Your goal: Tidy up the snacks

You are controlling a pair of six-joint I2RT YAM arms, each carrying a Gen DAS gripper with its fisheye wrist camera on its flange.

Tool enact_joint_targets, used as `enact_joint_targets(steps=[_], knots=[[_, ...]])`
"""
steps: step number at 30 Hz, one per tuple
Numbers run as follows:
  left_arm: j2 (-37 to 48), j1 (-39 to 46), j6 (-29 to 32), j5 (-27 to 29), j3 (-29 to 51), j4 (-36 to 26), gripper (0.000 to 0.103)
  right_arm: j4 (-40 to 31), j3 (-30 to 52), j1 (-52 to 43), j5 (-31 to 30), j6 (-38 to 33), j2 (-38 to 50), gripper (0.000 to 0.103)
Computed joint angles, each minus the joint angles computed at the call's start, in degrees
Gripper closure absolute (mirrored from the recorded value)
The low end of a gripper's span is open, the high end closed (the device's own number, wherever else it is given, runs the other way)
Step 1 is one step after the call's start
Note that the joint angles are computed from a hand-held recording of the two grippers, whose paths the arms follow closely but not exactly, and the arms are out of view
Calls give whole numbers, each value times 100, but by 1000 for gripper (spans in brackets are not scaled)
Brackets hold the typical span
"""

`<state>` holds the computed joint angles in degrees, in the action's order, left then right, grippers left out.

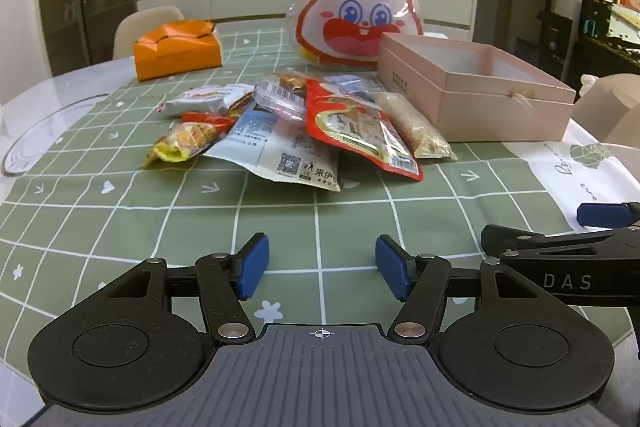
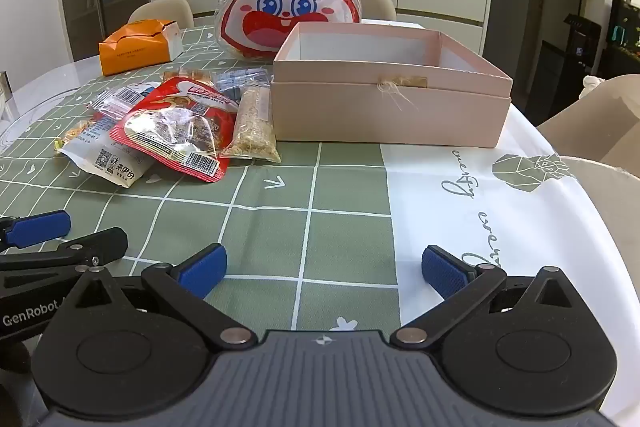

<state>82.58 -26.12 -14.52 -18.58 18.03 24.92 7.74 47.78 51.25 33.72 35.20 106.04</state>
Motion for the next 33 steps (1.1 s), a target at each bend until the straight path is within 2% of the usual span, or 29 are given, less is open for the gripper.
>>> enact_joint_targets(steps=[33], knots=[[27,-3,30,-30,26,-12,37,14,-10,4,7,-2,-4,0]])
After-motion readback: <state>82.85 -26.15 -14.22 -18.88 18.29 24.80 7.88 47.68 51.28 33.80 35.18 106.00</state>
